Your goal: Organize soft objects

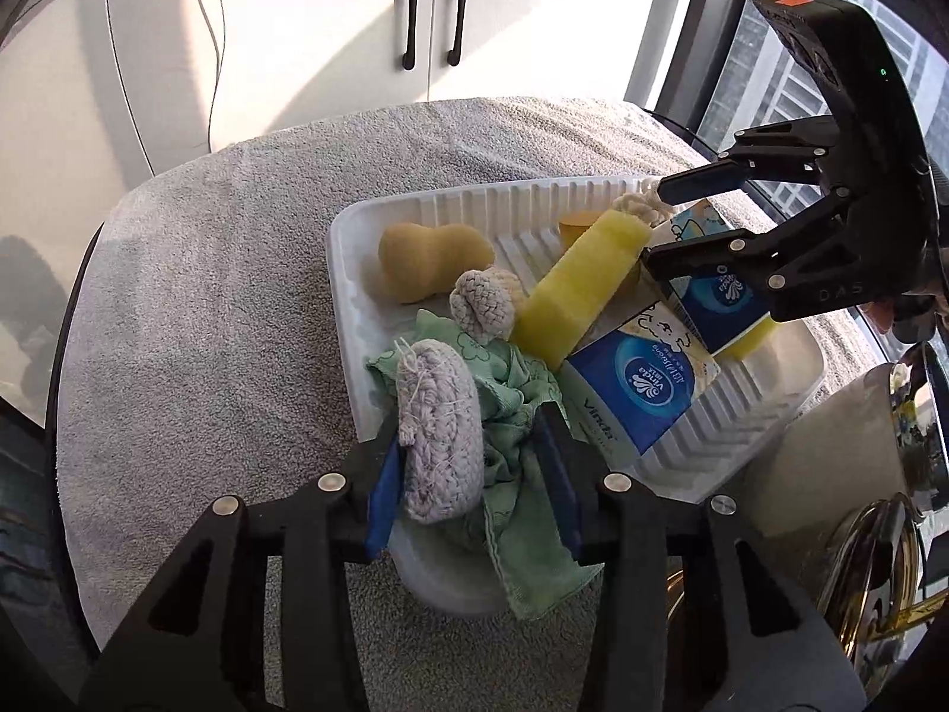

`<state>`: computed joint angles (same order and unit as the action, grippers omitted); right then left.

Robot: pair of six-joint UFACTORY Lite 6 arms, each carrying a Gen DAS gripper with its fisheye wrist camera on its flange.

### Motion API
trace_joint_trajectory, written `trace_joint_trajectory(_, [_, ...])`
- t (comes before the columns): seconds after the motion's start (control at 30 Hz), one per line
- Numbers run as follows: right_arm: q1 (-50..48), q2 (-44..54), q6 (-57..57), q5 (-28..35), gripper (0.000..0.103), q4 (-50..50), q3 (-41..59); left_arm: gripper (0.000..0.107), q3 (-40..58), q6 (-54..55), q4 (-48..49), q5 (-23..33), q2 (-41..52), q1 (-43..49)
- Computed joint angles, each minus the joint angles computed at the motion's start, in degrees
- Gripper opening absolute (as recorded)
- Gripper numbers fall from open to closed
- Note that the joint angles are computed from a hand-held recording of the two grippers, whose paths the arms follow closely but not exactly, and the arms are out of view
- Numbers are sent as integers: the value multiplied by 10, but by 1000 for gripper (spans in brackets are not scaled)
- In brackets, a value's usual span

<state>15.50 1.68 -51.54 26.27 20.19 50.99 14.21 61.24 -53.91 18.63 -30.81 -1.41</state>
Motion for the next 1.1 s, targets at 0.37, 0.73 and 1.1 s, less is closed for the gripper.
trace_joint_trajectory(0.37, [-34,-72,-55,26,72,61,-28,78,-2,-44,42,23,-53,24])
trace_joint_trajectory(0.73, [-115,-152,-122,89,73,129,-37,85,-1,-116,123,107,-164,82])
trace_joint_trajectory(1.1, [-358,-363,-246,322,77,243,-84,96,27,-207,196,305,-398,244])
